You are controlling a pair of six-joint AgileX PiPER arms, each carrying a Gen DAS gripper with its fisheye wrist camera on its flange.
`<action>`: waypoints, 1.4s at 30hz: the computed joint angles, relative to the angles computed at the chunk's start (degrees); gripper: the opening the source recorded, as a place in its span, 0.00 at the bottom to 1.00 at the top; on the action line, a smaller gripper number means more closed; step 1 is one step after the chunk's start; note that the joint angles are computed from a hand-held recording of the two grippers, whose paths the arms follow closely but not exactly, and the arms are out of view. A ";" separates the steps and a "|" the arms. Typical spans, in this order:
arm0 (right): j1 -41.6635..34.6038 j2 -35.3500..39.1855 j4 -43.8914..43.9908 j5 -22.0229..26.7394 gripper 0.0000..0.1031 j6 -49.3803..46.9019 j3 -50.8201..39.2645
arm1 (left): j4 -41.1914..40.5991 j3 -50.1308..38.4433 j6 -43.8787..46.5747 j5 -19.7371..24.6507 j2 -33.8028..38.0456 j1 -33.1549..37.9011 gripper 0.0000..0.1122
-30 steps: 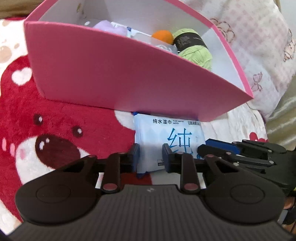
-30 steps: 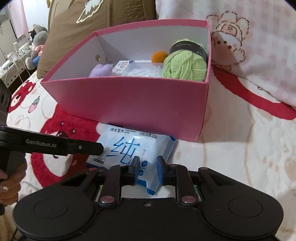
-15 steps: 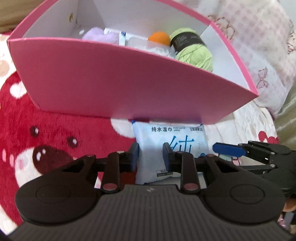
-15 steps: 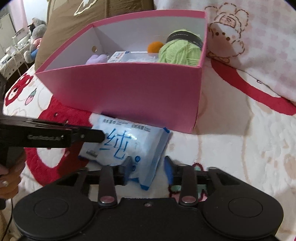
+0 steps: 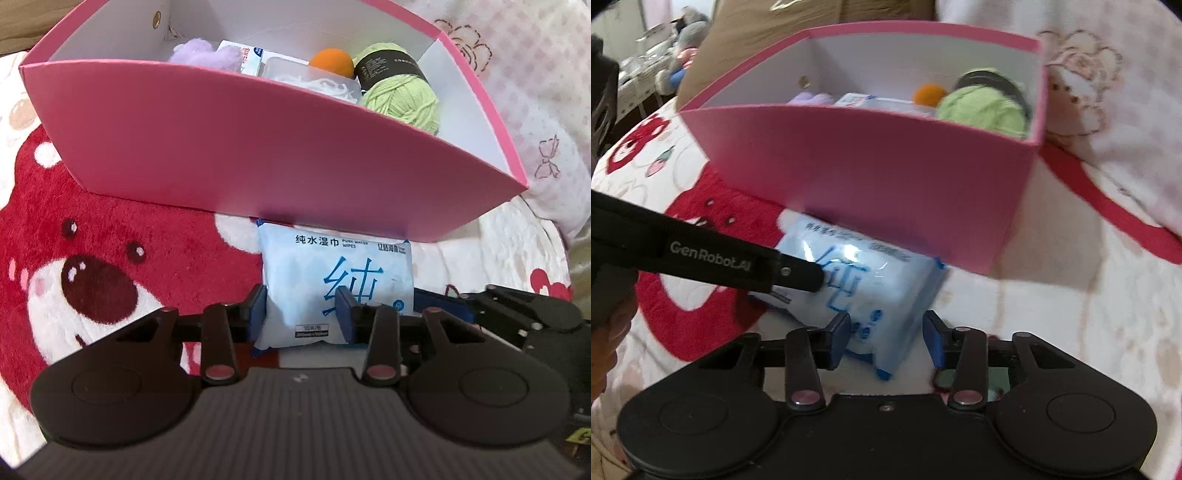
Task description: Organize objects
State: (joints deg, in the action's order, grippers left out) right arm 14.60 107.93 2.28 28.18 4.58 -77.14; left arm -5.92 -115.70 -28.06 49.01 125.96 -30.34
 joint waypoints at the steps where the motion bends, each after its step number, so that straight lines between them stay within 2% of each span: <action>1: 0.12 0.26 0.16 -0.43 0.45 -0.05 0.04 | -0.85 1.51 1.34 -1.37 -0.59 0.39 0.31; 4: 0.09 0.60 0.92 -2.00 0.46 1.01 0.52 | -3.42 5.81 4.21 -5.02 -2.34 1.34 0.28; 8: 0.32 0.82 0.72 -3.26 0.46 3.23 0.90 | -2.04 3.19 4.05 -2.97 -1.01 0.95 0.27; 15: 1.41 0.49 -1.24 -2.33 0.47 3.42 0.06 | -4.59 6.09 5.64 -3.70 -3.67 1.27 0.27; 21: 2.70 -0.79 -4.47 -1.56 0.50 6.65 0.27 | -5.34 5.66 5.34 -0.63 -4.81 1.17 0.27; 30: 3.60 -3.11 -3.55 -0.48 0.52 7.60 1.19 | -2.86 3.89 4.79 3.73 -6.30 -0.03 0.27; 42: 5.17 -6.65 -3.92 1.46 0.57 10.74 2.32 | -2.59 4.79 5.66 6.23 -9.49 -0.34 0.27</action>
State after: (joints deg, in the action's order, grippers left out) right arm 19.77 101.28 -1.63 29.64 15.32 -74.82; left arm -8.51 -110.91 -22.40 55.24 116.47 -30.68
